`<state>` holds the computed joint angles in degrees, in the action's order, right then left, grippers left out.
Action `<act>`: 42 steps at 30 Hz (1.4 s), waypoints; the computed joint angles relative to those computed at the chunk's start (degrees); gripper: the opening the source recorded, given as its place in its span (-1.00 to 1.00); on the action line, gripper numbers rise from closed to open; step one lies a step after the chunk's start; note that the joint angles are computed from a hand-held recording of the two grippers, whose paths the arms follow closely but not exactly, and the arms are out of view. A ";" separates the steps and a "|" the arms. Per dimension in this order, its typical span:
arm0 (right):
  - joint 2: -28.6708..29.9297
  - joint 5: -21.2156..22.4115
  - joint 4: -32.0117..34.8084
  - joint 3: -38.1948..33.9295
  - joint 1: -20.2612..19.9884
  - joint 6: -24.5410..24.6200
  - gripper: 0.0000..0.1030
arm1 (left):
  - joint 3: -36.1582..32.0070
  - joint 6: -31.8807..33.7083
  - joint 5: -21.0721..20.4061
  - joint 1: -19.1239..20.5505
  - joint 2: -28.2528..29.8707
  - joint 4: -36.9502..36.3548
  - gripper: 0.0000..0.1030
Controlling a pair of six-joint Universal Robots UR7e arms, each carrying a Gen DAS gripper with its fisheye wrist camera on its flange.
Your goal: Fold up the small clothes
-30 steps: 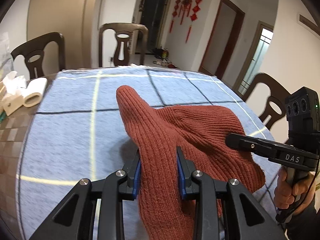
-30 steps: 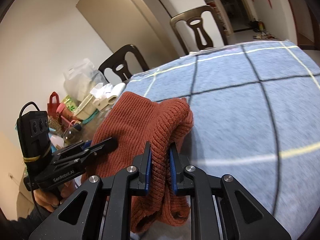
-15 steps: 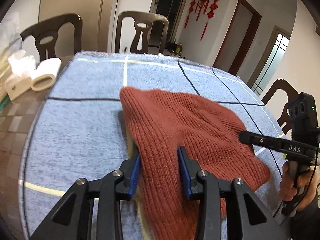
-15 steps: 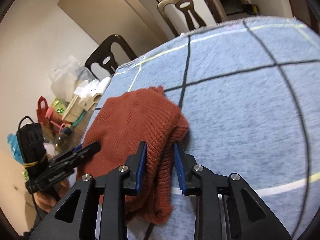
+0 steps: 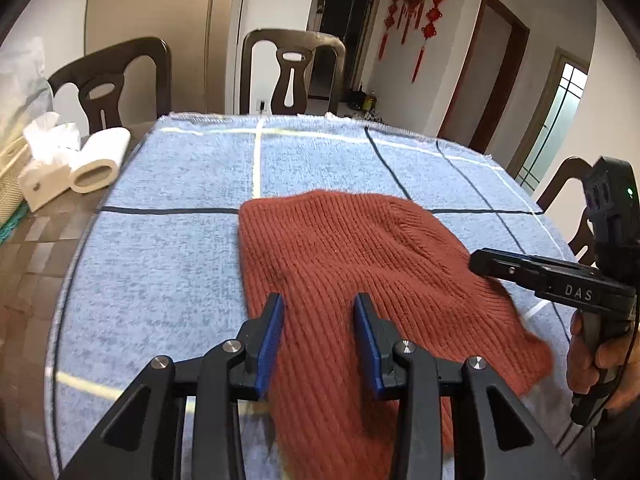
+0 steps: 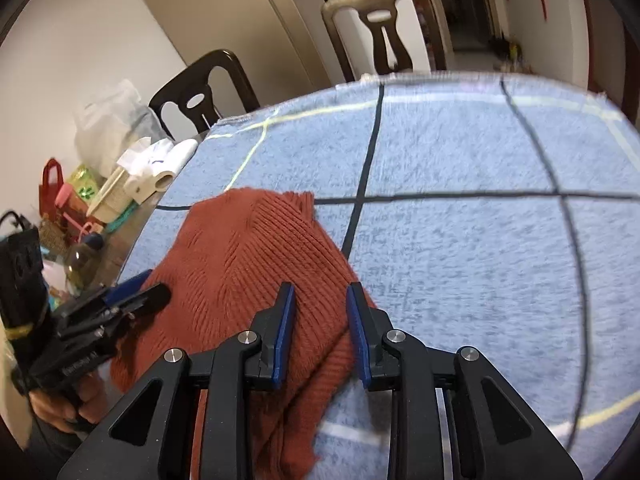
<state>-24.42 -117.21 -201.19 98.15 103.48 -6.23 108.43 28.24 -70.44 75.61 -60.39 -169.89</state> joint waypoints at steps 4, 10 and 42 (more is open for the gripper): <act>-0.55 -1.50 -3.86 3.61 3.11 -4.16 -0.62 | 4.87 1.00 -2.01 -0.24 -4.95 -1.03 -0.24; 1.11 -3.33 -3.35 6.01 5.59 -6.67 -0.86 | 9.39 1.17 -0.52 -0.18 -6.87 -2.64 -0.24; 1.47 -6.84 -6.68 8.37 6.82 -5.24 -0.79 | 14.45 0.16 5.79 -2.01 -7.91 -8.22 -0.14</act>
